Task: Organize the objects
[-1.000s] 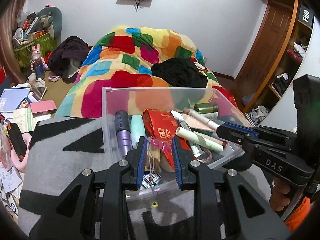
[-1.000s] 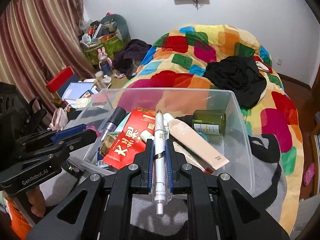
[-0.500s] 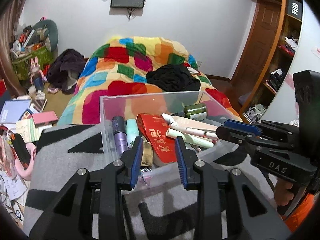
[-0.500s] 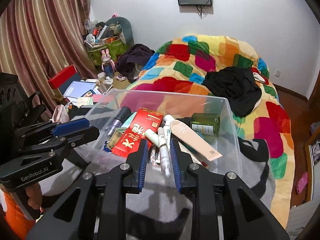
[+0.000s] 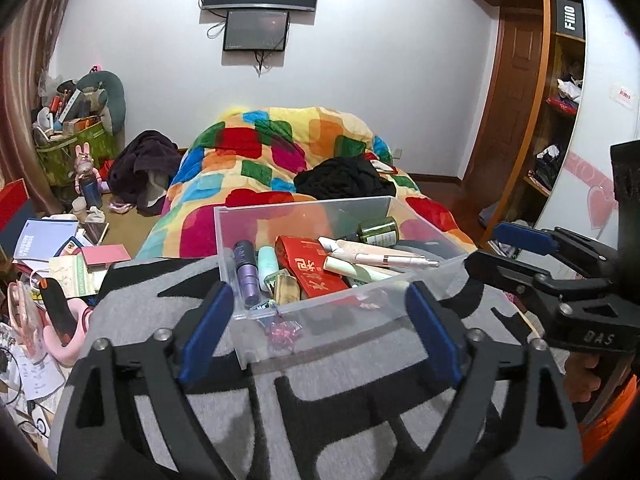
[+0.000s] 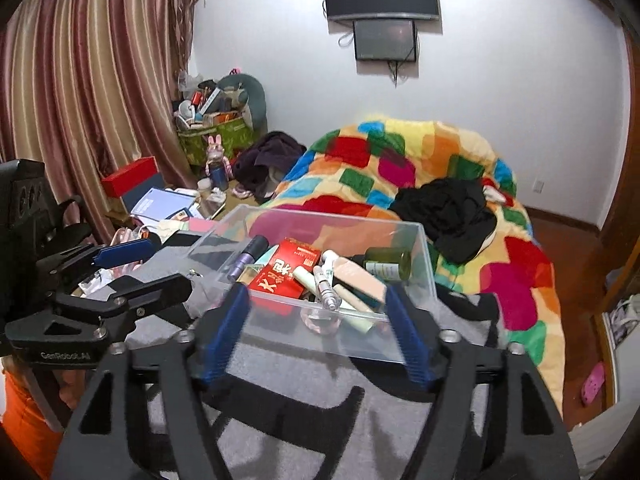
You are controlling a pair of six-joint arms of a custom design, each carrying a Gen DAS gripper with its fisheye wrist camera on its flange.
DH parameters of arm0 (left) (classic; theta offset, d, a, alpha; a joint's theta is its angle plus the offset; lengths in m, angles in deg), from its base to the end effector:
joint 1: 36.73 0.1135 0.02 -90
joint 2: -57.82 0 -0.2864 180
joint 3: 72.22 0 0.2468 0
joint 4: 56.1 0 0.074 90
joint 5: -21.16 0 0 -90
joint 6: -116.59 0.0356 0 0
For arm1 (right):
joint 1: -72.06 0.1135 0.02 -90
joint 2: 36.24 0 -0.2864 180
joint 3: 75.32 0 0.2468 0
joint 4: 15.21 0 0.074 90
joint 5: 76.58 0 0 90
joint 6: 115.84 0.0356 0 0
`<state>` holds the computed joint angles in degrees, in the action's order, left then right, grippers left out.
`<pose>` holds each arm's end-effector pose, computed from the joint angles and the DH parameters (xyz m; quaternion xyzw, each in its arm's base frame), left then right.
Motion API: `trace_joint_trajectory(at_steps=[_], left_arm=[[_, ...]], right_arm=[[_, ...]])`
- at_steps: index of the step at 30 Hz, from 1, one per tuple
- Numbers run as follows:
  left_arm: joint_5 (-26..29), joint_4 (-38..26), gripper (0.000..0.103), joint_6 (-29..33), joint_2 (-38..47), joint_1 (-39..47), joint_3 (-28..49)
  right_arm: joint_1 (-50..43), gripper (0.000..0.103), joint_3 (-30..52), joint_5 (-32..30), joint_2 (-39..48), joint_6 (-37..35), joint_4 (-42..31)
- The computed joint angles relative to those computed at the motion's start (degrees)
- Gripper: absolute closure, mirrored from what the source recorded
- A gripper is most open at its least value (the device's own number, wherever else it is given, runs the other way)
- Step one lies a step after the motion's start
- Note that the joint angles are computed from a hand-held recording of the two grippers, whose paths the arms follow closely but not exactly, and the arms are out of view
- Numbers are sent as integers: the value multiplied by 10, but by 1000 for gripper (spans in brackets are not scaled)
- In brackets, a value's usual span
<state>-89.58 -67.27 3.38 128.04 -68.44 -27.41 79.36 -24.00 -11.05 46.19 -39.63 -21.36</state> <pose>0.2041 -0.1113 0.2132 -0.0156 0.8823 -0.0612 0.4665 0.2741 0.0500 0.2055 -0.2528 0.8436 0.1650 0.4441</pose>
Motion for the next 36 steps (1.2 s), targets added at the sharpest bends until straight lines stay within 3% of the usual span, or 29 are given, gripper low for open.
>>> trace_joint_trajectory(at_steps=[3, 14, 36], left_arm=[[-16, -2, 8, -6, -5, -14, -7], [-14, 29, 6, -31, 5, -14, -46], [-35, 33, 6, -26, 5, -49, -47]], right_arm=[[2, 21, -20, 12, -16, 3, 18], [-9, 21, -42, 4, -4, 4, 25], [-5, 21, -49, 4, -6, 15, 28]])
